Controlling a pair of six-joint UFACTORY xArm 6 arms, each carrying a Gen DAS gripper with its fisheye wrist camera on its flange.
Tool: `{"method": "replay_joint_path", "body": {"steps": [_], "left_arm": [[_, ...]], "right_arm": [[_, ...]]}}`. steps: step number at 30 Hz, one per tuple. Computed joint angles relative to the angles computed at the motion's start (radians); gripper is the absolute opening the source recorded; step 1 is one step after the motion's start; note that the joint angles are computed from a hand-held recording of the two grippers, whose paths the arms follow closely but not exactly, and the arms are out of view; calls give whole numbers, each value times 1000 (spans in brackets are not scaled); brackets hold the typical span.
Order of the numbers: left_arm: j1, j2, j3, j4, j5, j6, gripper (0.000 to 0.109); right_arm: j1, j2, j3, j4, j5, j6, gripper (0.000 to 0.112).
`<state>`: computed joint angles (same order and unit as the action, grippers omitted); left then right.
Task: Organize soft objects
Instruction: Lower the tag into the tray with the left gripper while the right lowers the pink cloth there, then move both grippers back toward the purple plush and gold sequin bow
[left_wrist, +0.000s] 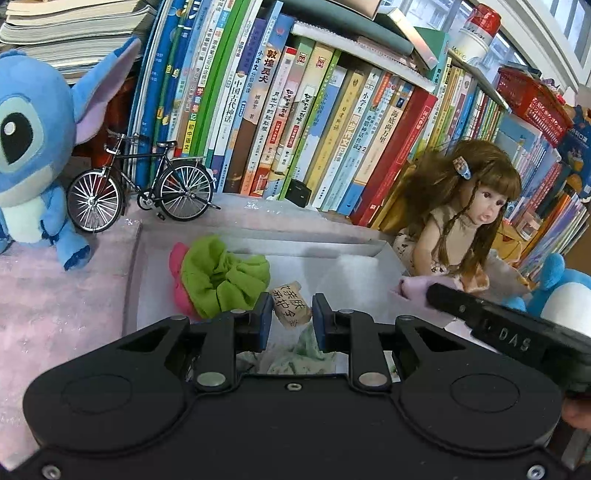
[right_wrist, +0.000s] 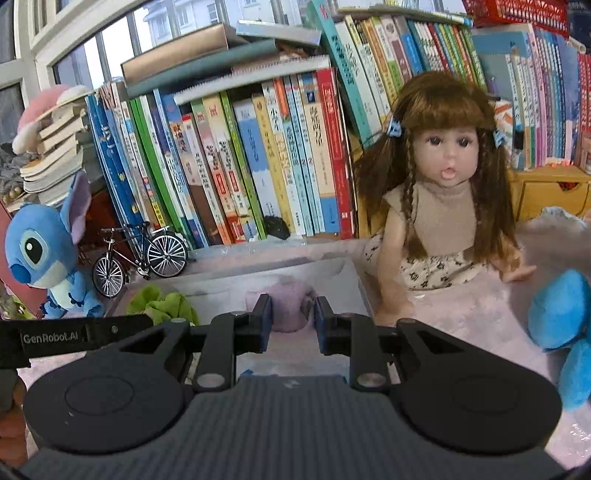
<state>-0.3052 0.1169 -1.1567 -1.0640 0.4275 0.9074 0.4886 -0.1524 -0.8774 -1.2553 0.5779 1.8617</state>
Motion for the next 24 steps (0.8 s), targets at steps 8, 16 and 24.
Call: {"method": "replay_joint_path", "body": {"steps": [8,16,24], "left_arm": [[-31,67,-33,86,-56,-72,22],[-50,89,-25,162,-96,-121,22],[-52,16,32,111,-134,-56,56]], "right_arm": [[-26,57,-24,-2,-56,2,29],[-33,76,-23,31,-88,-8,29],[-13,-7,29,-61,-106,80,59]]}}
